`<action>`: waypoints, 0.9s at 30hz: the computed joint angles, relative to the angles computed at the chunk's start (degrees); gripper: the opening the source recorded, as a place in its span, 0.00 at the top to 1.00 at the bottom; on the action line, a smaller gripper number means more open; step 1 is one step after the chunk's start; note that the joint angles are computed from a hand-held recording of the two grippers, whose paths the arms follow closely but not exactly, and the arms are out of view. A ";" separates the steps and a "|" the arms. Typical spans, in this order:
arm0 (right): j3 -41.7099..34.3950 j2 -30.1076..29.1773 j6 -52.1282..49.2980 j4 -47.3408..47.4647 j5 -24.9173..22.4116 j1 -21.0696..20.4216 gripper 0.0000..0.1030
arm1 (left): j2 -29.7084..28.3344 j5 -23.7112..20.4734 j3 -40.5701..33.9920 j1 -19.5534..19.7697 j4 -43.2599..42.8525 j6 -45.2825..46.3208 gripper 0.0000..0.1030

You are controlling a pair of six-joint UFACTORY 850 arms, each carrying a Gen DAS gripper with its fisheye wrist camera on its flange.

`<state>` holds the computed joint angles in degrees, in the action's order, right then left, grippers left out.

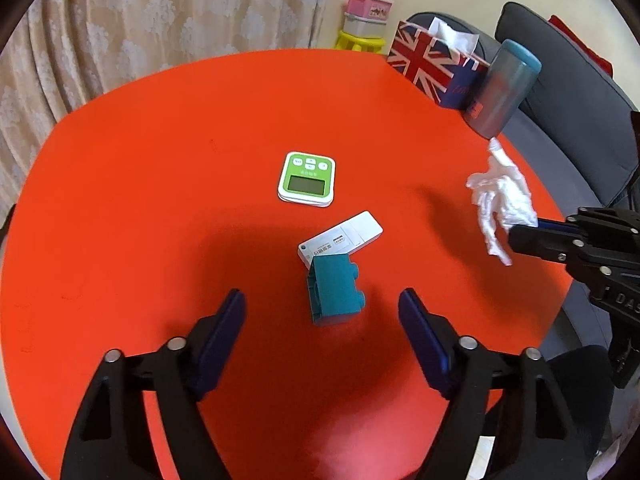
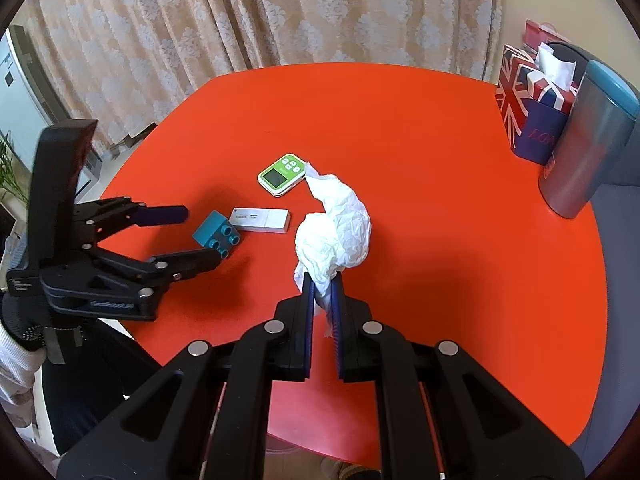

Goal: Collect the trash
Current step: 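Grasp the blue Lego block with the left tool while the right tool holds the tissue, then carry the tissue over the bin and release it with the right tool while the left tool carries the block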

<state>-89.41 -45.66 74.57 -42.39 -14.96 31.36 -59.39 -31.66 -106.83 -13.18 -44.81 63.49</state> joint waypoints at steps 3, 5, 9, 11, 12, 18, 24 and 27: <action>0.12 -0.07 0.29 -0.05 0.18 -0.10 0.92 | -0.64 -0.33 -0.70 -0.13 0.92 -1.12 0.57; 0.20 -0.14 0.58 -0.24 0.46 -0.13 0.92 | -0.90 -0.76 -0.99 -0.13 1.10 -1.03 0.73; 0.27 -0.15 0.90 -0.61 0.70 -0.15 0.92 | -0.94 -0.57 -0.99 -0.05 0.94 -0.60 0.76; 0.39 -0.18 1.46 -1.23 1.05 -0.20 0.92 | -0.73 -0.33 -0.66 0.02 0.81 -0.19 0.76; 0.35 -0.20 1.69 -1.51 1.06 -0.15 0.92 | -0.53 -0.14 -0.35 0.11 0.56 0.20 0.76; 0.35 0.00 3.94 -3.60 1.04 0.39 0.92 | 1.81 0.52 3.05 0.85 -2.76 4.31 0.78; 1.68 1.26 8.38 -7.71 0.67 1.64 0.92 | 6.33 1.10 9.13 1.88 -8.68 11.66 0.78; 2.55 2.34 11.58 -10.71 0.28 2.71 0.92 | 9.59 1.41 13.49 2.49 -13.11 17.37 0.78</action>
